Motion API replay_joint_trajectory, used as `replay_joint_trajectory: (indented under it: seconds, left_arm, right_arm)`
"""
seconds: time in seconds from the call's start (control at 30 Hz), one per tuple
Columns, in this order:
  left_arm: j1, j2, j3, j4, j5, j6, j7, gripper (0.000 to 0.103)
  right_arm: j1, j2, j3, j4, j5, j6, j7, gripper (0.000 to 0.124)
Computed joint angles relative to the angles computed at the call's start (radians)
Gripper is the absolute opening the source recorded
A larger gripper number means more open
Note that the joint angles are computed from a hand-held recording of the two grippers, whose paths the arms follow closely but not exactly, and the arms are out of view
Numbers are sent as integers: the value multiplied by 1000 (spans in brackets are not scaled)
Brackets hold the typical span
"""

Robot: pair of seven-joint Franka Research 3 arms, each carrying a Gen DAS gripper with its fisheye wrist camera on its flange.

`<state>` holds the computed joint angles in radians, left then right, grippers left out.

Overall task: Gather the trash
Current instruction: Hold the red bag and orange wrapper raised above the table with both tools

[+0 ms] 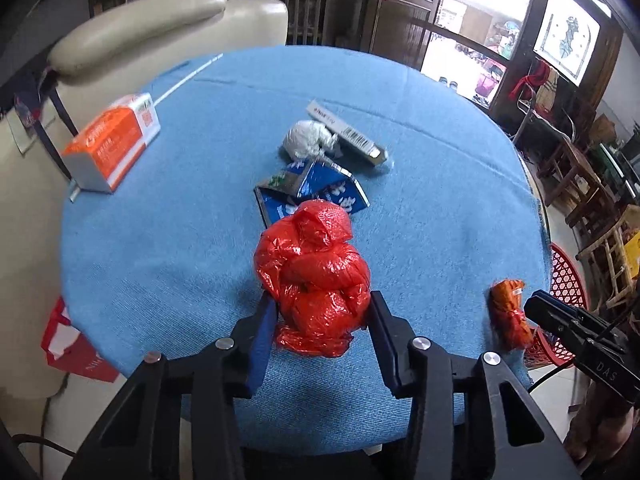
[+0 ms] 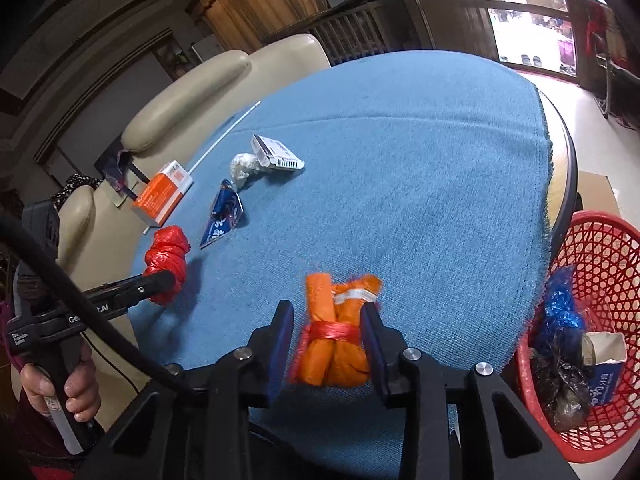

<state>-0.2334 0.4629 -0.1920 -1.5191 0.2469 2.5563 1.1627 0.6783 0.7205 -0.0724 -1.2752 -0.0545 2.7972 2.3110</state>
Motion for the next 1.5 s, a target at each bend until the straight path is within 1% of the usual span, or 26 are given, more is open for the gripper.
replay_joint_trajectory:
  seconds: [0.07, 0.13, 0.3, 0.37, 0.43, 0.47, 0.53, 0.6, 0.67, 0.7, 0.73, 0.77, 0.8, 0.87, 0.97, 1.07, 1.13, 1.17, 1.2, 1.23, 1.27, 1.37, 1.5]
  left_arm:
    - [-19, -20, 15, -10, 38, 4, -18, 47]
    - [-28, -42, 20, -26, 66, 14, -26, 47]
    - [-54, -72, 32, -29, 140, 5, -54, 47]
    - [-54, -82, 29, -36, 150, 17, -58, 47]
    - [-54, -84, 28, -36, 159, 22, -63, 47]
    - [-55, -83, 29, -36, 165, 20, -66, 47]
    - [-52, -83, 26, -38, 164, 10, -63, 47]
    - [-46, -78, 22, -37, 155, 1, -57, 47]
    - [-43, -72, 20, -37, 146, -9, -53, 47]
    - [-40, -71, 18, -37, 138, -13, -50, 47]
    - [-38, -68, 16, -36, 133, -16, -47, 47]
    - [-38, -67, 17, -36, 132, -17, -47, 47]
    - [-39, -67, 18, -38, 133, -17, -49, 47]
    - [-35, -65, 15, -41, 125, -18, -43, 47]
    - [-38, -65, 17, -47, 129, -13, -42, 47]
    - [-37, -64, 14, -50, 126, -15, -33, 47]
    - [-39, -63, 15, -51, 129, -15, -32, 47]
    - [-40, -63, 17, -51, 131, -15, -33, 47]
    - [-40, -64, 16, -52, 130, -15, -33, 47]
    - [-40, -64, 16, -52, 129, -16, -33, 47]
    - [-41, -64, 17, -52, 131, -17, -34, 47]
    - [-45, -64, 19, -51, 138, -20, -38, 47]
    - [-59, -73, 26, -55, 168, -16, -52, 47]
  right_arm:
    - [12, -18, -17, -22, -13, 19, 11, 37]
    - [36, -36, -50, -46, -39, 41, 40, 37]
    - [85, -90, -119, -113, -109, 95, 113, 37]
    - [93, -108, -131, -135, -130, 115, 131, 37]
    - [94, -113, -131, -133, -142, 107, 135, 37]
    - [90, -114, -124, -132, -144, 102, 135, 37]
    - [51, -104, -72, -111, -117, 76, 99, 38]
    - [43, -89, -60, -87, -106, 39, 97, 38]
    - [5, -72, -8, -69, -69, 24, 56, 39]
    - [-5, -61, 5, -57, -54, 11, 43, 40]
    - [-12, -49, 15, -39, -41, -15, 30, 45]
    - [-14, -39, 17, -28, -32, -34, 29, 59]
    - [-19, -32, 23, -26, -19, -30, 30, 62]
    - [-34, -19, 44, -19, 10, -27, 12, 62]
    - [-21, 3, 27, 12, 8, -48, 7, 62]
    - [-10, 44, 13, 79, -9, -88, -2, 62]
    - [-5, 85, 8, 151, -17, -149, -5, 60]
    - [-7, 106, 11, 186, -16, -178, -8, 57]
    - [-13, 118, 21, 203, -11, -191, -17, 48]
    - [-15, 130, 26, 222, -9, -207, -23, 44]
    - [-8, 134, 16, 226, -20, -210, -20, 40]
    - [11, 126, -4, 214, -54, -198, -18, 36]
    - [30, 73, -28, 124, -94, -107, 7, 36]
